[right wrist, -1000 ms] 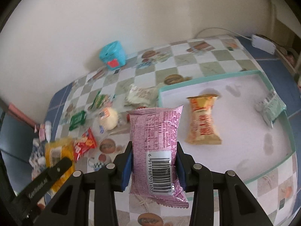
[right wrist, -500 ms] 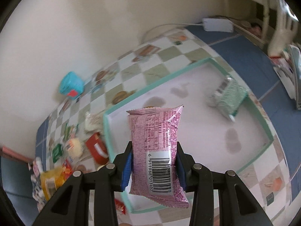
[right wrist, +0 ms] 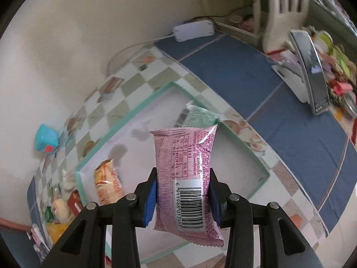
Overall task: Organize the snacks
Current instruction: 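Carry the pink cake into the tray and open the right tool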
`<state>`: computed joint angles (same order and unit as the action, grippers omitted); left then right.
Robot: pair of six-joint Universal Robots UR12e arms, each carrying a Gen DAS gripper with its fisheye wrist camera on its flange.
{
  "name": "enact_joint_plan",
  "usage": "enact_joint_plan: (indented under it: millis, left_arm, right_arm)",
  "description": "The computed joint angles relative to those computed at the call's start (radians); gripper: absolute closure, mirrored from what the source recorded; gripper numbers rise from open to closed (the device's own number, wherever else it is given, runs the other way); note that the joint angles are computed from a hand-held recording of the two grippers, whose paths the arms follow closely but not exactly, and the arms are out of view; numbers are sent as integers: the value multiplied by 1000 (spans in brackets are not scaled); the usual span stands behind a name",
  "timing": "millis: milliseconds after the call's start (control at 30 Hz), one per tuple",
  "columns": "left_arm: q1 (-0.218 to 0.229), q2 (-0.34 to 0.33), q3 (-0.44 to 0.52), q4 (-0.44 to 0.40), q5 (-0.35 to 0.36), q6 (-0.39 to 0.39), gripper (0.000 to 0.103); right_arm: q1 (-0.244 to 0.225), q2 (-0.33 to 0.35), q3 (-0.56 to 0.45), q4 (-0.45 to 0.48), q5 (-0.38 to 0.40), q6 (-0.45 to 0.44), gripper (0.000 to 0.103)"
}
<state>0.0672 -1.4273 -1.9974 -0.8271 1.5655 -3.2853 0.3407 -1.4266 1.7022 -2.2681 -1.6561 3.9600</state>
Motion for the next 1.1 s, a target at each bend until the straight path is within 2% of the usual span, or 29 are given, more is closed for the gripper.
enact_joint_plan:
  millis: [167,300,533,667,1100]
  left_arm:
    - [-39,-25,15,11,11,26,51]
    - [-56,-56,29,12,12,17,51]
    - [-50,-94,28,0,-41,-5,51]
    - [-48,-105,19,24,-41,-7,51]
    - [-28,-131,11,27,-62,-24,51]
  right_arm:
    - [-15,-11,11,20,-19,28,60]
    - [-19,-11,13,32,-20,32,59]
    - [-24,3,9,59,18,23,59]
    - [-22,15,3,86,34,14,59]
    - [-14,52,-17,144,50,-7,59]
